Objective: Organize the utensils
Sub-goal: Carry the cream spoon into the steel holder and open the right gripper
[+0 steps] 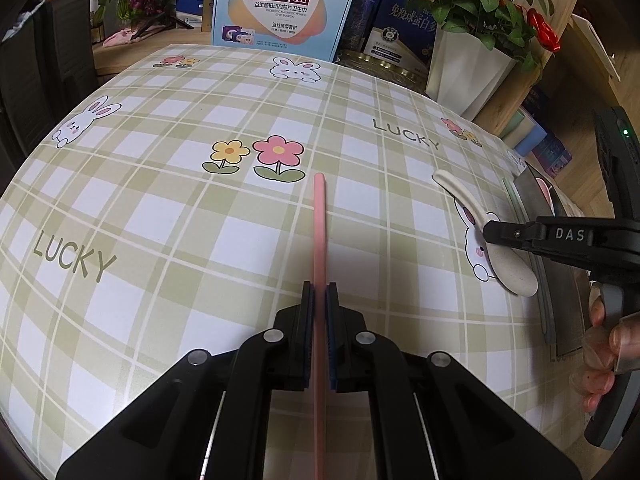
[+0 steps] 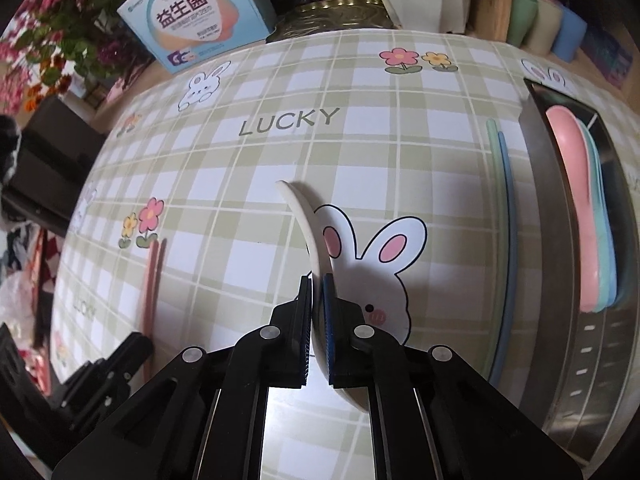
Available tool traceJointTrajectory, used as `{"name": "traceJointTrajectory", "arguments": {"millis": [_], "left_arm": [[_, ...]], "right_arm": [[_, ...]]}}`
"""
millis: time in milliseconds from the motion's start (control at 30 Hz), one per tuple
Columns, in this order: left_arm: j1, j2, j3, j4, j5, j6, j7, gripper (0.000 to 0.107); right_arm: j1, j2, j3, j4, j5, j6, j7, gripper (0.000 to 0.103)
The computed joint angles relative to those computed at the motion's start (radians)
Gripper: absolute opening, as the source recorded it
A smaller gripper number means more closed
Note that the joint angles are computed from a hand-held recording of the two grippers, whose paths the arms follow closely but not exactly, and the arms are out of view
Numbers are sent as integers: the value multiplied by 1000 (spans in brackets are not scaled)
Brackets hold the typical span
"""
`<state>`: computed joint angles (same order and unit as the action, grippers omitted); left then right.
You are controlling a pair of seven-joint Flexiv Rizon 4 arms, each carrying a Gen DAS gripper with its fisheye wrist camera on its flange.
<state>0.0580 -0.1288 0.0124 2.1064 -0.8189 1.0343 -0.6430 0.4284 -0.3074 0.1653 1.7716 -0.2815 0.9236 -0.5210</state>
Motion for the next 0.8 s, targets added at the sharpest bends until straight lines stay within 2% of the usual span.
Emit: {"name": "traceJointTrajectory", "arguments": {"millis": [467, 800], "left_arm": [[-1, -1, -1, 3, -7, 8, 8, 6], [-5, 2, -2, 10, 0, 28, 12, 6]], "right_arm": [[7, -33, -17, -39, -44, -38, -16, 9], [1, -41, -23, -29, -33, 18, 4, 9]]}}
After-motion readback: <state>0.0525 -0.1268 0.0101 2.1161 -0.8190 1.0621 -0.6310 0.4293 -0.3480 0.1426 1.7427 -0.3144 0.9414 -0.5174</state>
